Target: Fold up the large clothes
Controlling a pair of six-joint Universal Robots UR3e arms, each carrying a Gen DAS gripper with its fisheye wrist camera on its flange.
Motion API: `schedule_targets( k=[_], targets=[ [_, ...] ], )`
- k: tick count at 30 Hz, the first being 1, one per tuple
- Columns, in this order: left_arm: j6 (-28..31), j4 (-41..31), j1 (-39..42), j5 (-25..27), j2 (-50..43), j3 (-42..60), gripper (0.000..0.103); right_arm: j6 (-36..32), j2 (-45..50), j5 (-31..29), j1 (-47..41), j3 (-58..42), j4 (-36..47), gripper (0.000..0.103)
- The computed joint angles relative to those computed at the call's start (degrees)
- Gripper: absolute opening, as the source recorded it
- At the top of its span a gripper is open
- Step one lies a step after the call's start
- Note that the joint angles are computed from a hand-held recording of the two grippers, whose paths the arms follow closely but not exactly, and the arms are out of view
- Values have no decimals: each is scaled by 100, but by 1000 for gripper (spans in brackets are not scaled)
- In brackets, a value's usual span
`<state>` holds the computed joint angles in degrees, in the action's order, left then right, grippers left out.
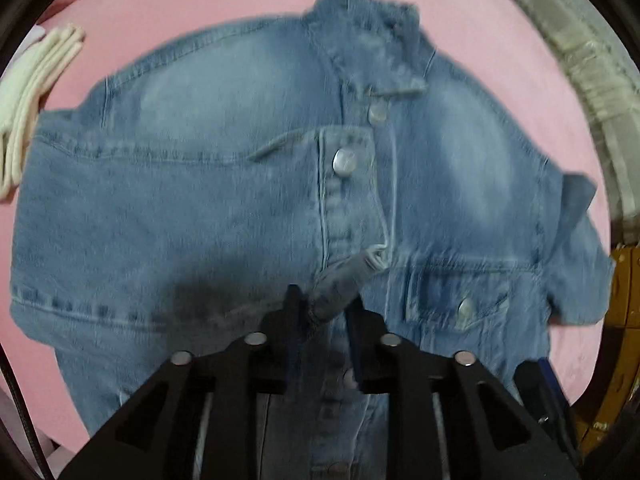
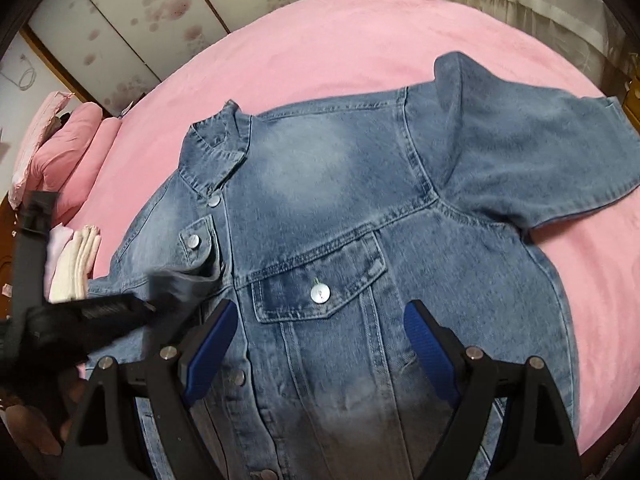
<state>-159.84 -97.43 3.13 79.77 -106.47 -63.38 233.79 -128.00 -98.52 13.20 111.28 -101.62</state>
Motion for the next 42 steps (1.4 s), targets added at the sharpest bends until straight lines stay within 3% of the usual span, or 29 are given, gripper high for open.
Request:
schedule_targets(
  k=[1, 2, 3, 6, 9, 11, 15, 19, 22, 23, 25, 27, 31, 36, 40, 42],
  targets=[
    [23, 64, -3, 35, 42, -58, 44, -60, -1, 82, -46, 25, -13, 85],
    [155, 164, 96, 28, 254, -327, 69, -129, -21, 165, -108, 52, -32, 85],
    [229, 196, 144, 19, 315, -371, 87, -151, -36, 241, -128, 89, -88, 85],
    [668, 133, 534, 39, 566, -543, 91, -457, -288, 962, -655, 369, -331, 85],
    [1180, -290, 1251, 183, 1039, -864, 91, -843, -766, 2582, -1701, 963, -447, 85],
    [1396, -420, 1712, 417, 1181, -1075, 92, -741, -884, 3388, -2054, 1436, -709, 85],
    [1768, 22, 2510, 1053, 1404, -1761, 92, 4, 12, 3668, -1462, 1831, -2211, 81],
    [2006, 999, 3093, 1627, 1378, -2360, 92, 676, 1236, 3359, -658, 1611, -3295, 68],
    [2452, 1958, 3418, 1515, 1469, -2773, 92, 626, 2016, 3152, -288, 1166, -3531, 67],
    [2574, 2151, 3481, 1446, 1450, -2818, 92, 595, 2243, 3062, -209, 975, -3514, 62],
    [2766, 2517, 3558, 1268, 1331, -2827, 92, 575, 2553, 2886, -143, 701, -3664, 27],
    [2772, 2830, 3515, 1215, 1196, -2787, 92, 457, 2870, 2390, 28, 56, -3228, 12],
    [2701, 3533, 3232, 1426, 960, -2683, 92, -103, 3221, 1965, 50, -1116, -2923, 11],
    [2701, 3194, 3134, 1434, 808, -2324, 92, -828, 3398, 896, 270, -2620, -2397, 11],
    [2726, 2937, 3262, 1238, 759, -2298, 92, -772, 2651, -288, 392, -2137, -2619, 11],
    [2612, 2883, 3266, 1257, 698, -2303, 92, -577, 2164, -400, 201, -1542, -2403, 12]
  ],
)
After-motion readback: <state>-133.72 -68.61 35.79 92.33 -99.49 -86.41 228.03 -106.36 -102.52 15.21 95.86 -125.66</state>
